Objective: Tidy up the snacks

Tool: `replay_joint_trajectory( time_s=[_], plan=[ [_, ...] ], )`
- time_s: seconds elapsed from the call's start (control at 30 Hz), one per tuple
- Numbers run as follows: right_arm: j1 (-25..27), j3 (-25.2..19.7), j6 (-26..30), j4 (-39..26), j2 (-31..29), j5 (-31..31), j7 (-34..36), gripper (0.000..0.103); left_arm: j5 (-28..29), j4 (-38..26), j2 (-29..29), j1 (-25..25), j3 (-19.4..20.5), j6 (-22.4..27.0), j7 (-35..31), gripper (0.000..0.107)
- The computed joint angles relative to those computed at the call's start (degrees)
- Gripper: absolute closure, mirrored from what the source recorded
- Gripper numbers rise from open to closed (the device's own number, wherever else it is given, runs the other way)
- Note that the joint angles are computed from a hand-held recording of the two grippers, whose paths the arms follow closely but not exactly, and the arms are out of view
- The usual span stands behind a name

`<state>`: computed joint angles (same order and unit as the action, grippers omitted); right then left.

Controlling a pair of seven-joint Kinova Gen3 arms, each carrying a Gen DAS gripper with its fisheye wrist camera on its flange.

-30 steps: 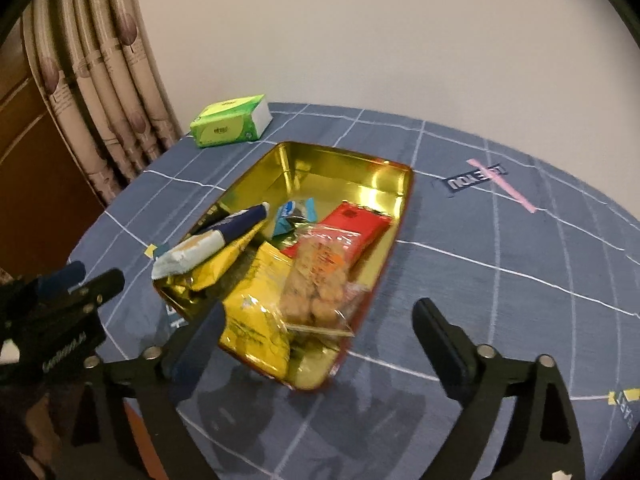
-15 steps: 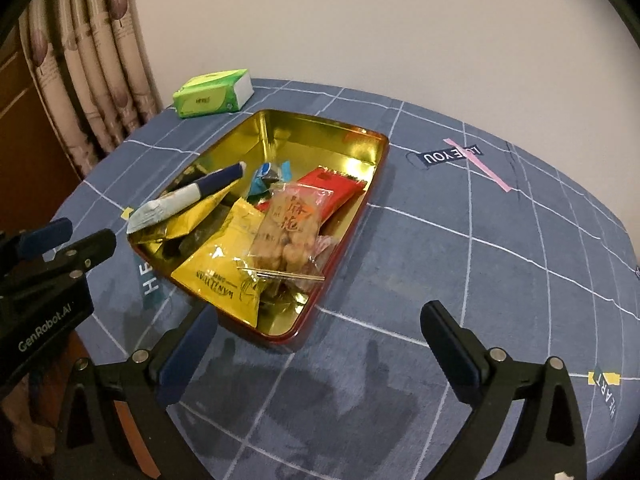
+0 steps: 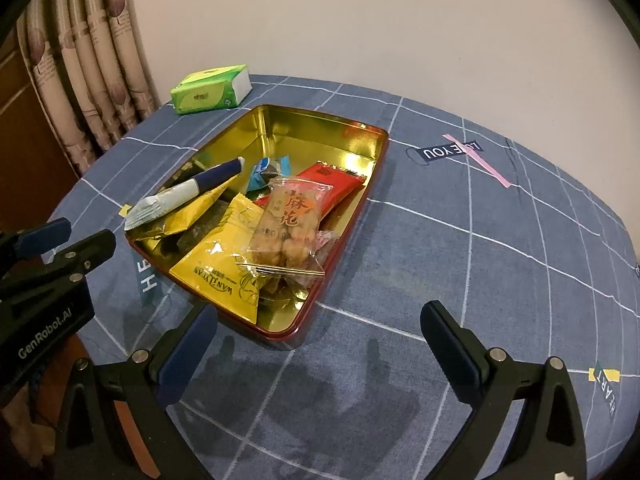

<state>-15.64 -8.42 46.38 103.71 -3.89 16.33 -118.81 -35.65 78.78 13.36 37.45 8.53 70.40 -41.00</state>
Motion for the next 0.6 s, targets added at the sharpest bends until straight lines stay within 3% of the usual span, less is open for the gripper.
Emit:
replay_joint_trajectory(
  time_s=[0.6],
  plan=[
    [0.68, 0.81, 0.3, 0.1, 0.6, -1.03, 0.52, 0.002, 0.24, -0.32, 0.19, 0.15, 0.01, 0.56, 0.38, 0.057]
  ],
)
